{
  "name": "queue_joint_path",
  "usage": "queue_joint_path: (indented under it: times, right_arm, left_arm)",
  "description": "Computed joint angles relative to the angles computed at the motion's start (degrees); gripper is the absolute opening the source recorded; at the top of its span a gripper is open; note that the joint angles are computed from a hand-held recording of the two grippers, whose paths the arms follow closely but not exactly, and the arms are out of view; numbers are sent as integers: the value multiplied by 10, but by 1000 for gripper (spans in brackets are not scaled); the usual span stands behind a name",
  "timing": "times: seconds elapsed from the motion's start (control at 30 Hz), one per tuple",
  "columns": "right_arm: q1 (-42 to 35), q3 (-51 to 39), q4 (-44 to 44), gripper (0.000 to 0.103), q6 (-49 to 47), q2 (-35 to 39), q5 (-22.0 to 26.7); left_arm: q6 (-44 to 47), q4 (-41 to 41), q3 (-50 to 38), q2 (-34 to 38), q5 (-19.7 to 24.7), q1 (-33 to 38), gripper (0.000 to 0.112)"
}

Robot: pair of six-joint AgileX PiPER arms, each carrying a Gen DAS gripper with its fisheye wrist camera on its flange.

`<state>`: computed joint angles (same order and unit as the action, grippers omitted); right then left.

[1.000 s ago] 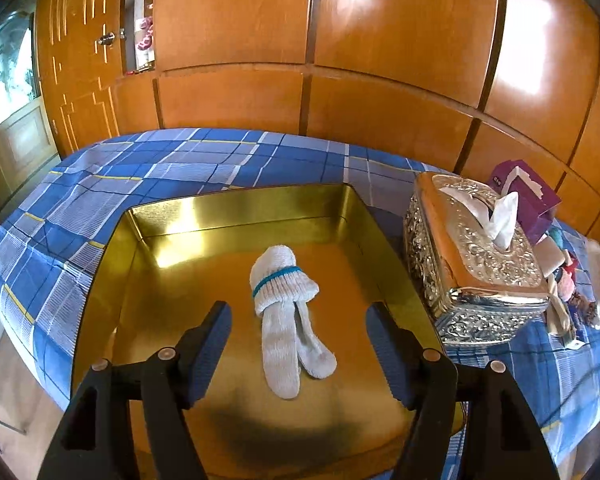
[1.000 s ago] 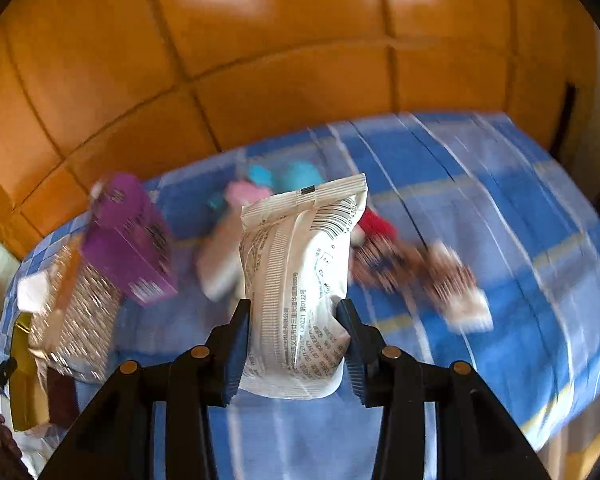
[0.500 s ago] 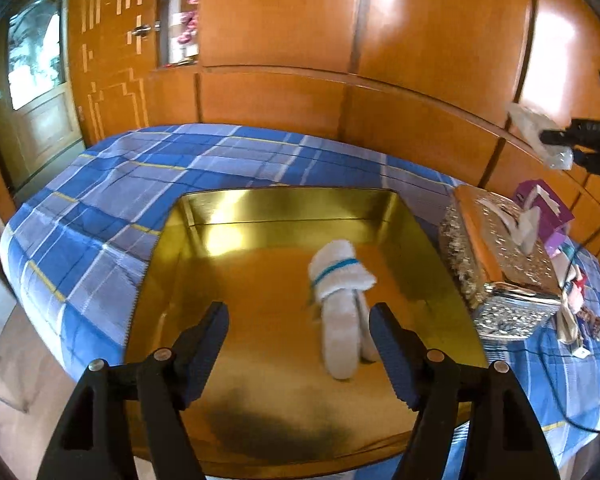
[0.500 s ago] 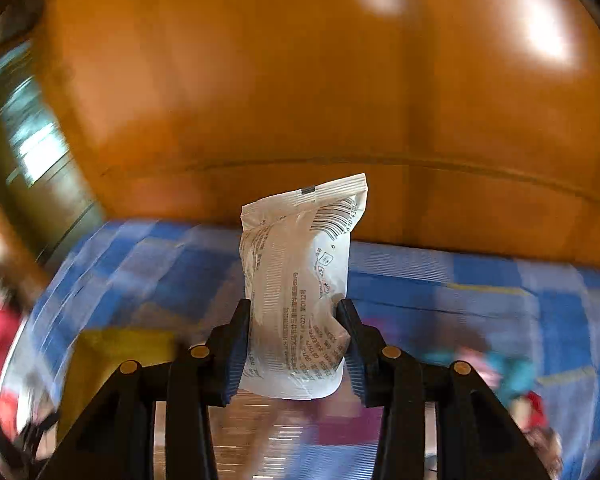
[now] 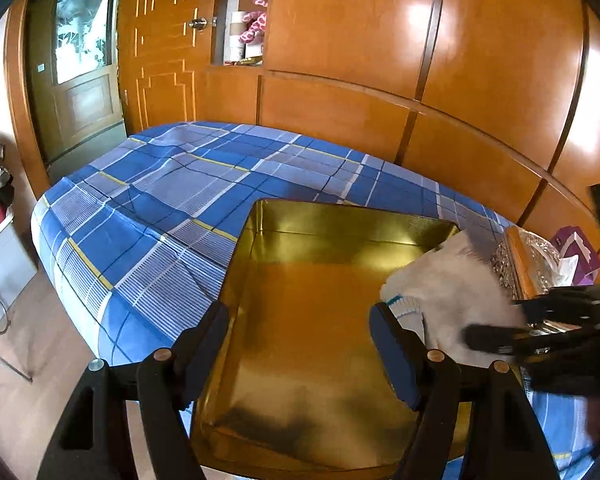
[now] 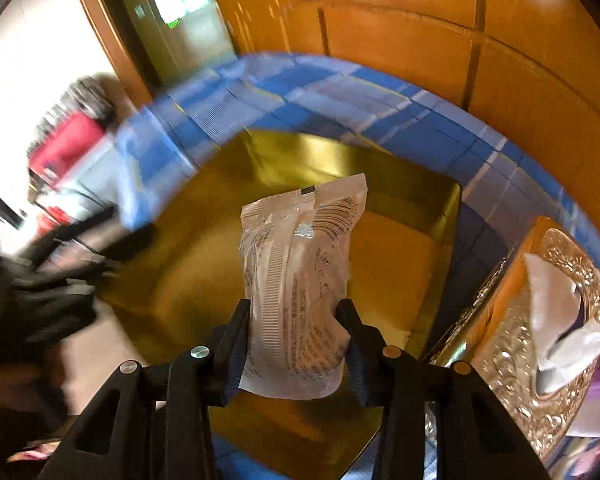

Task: Organize soft objects
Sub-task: 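Carry the white wipes bag into the gold tray and release it with the right gripper, then move both grippers back toward the remaining items on the bed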

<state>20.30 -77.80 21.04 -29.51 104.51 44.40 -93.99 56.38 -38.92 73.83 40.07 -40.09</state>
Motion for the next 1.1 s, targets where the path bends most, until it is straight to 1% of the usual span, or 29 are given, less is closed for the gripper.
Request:
queue_joint_path:
  times: [0.03,0.07,0.13,0.2,0.3,0.33,0.4,0.5,0.63,0.77,0.93,1.03,1.1]
  right_arm:
    - [9,-7,-22,43,16,13,-8]
    - [14,-12,-21,43,9,25,-12]
    - [15,-23,13,44,-21,47,2]
    - [29,-26,3,45,10,59,-20]
    - [24,-18,8,48,35,62,-40]
    - [22,-8,12,53,38,52,-45]
    - [24,8,5,60,53,38,-71]
    - [18,32,10,63,51,12,-99]
    - [13,72,0,64,68,-30,-138]
    - [15,118,-46,64,121,-75,-191]
    - [6,174,-70,64,147,-135,-235]
    - [-8,204,-57,64,139,-170,-254]
    - [-24,223,-29,64,111,-194,-264]
  left_arm:
    - [-1,1,0,1,-1,-2,73]
    - [-4,2,-1,4,-2,-4,73]
    - [-10,7,-2,8,0,-8,76]
    - [-19,11,-2,8,8,-11,83]
    - [-23,13,-2,3,17,-16,83]
    - [-25,15,-2,3,21,-17,83]
    - [-28,18,-2,3,24,-18,83]
    - [-27,18,-4,5,24,-21,84]
    - [-32,24,-10,6,38,-40,84]
    - [-38,34,-19,10,59,-67,85]
    - [-38,36,-30,16,73,-91,86]
    - [-35,37,-39,22,78,-105,86]
    - [-36,41,-44,26,85,-117,86]
